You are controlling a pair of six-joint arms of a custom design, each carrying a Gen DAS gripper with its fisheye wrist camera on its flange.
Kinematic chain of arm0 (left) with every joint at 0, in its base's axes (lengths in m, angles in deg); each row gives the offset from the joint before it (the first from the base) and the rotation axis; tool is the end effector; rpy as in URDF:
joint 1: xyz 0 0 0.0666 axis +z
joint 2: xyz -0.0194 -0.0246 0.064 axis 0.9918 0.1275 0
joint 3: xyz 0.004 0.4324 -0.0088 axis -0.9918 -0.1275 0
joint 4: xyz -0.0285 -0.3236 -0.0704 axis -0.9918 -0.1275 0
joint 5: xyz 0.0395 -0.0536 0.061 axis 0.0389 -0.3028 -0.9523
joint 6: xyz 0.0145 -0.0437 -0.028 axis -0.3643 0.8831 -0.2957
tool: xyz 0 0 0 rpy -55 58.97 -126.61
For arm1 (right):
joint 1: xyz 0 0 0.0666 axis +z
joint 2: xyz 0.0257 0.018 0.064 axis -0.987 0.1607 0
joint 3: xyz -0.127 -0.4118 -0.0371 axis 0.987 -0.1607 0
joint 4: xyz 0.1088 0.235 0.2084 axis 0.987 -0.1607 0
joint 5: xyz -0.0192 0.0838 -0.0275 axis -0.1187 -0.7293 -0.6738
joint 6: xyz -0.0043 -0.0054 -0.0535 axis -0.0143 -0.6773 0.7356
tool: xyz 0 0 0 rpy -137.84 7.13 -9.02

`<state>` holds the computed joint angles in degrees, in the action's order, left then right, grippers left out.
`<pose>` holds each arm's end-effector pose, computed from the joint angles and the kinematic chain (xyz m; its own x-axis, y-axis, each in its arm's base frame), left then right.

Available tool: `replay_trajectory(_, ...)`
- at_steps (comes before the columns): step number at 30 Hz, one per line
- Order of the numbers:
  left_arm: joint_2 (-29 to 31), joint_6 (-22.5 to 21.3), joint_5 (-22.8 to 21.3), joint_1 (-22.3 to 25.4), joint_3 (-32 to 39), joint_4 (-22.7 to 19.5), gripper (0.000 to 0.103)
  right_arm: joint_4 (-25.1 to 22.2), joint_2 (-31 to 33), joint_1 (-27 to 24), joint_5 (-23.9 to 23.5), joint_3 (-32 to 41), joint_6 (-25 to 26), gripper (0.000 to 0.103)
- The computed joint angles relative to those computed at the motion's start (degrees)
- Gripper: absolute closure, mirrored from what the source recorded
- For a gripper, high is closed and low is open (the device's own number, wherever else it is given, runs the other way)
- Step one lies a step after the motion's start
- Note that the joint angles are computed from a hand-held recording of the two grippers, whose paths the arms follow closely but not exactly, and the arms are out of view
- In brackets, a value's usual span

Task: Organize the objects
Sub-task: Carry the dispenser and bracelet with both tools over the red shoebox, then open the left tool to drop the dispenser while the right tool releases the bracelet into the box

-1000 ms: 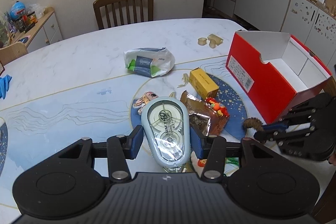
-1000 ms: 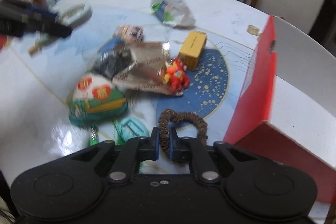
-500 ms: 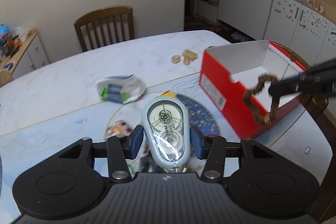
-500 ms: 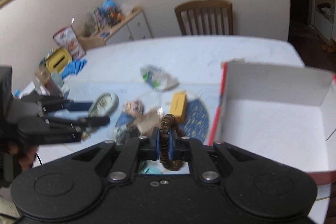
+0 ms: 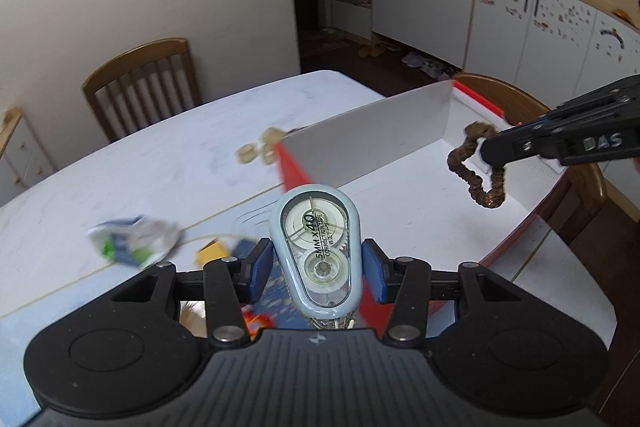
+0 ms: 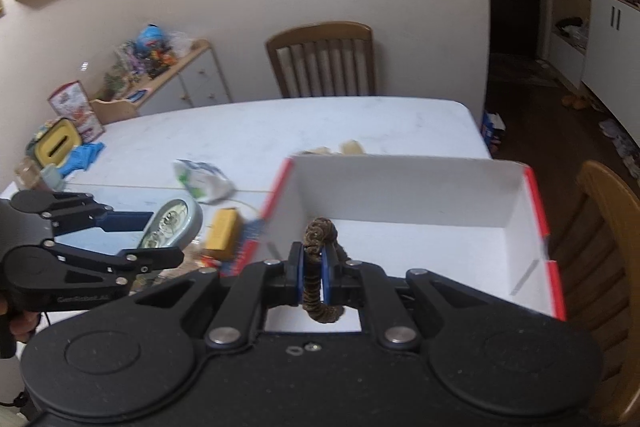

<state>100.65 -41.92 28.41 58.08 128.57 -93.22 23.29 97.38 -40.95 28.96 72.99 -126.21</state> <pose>0.4318 -0.2077 0.5594 -0.4380 0.5698 -0.6954 0.7503 0.6577 0.0663 0.3347 0.2597 0.5652 -0.6885 0.2068 -0.6951 0.0867 0.9751 0.2043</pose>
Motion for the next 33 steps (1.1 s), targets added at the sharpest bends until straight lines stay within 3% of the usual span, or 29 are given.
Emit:
replay_trajectory(5, 3.2, 1.9, -3.0, -4.9, 2.8, -0.6, 0.055, 1.6, -2.9, -3.8, -2.7, -5.8, 1.1, 0.096)
replay_trajectory(12, 8.6, 1.0, -9.1, -10.2, 6.0, -1.7, 0.055, 3.8, -3.5, -8.4, -7.9, -10.9, 4.0, 0.096)
replay_trajectory(27, 20.8, 2.2, -15.4, -14.0, 19.0, -11.6, 0.055, 3.9, -2.6, -12.1, -12.7, -15.2, 8.0, 0.096)
replay_trajectory(33, 24.9, 2.0, -16.6, -14.5, 25.4, -18.1, 0.055, 4.1, -1.9, -11.8, -14.4, -15.5, 8.8, 0.096)
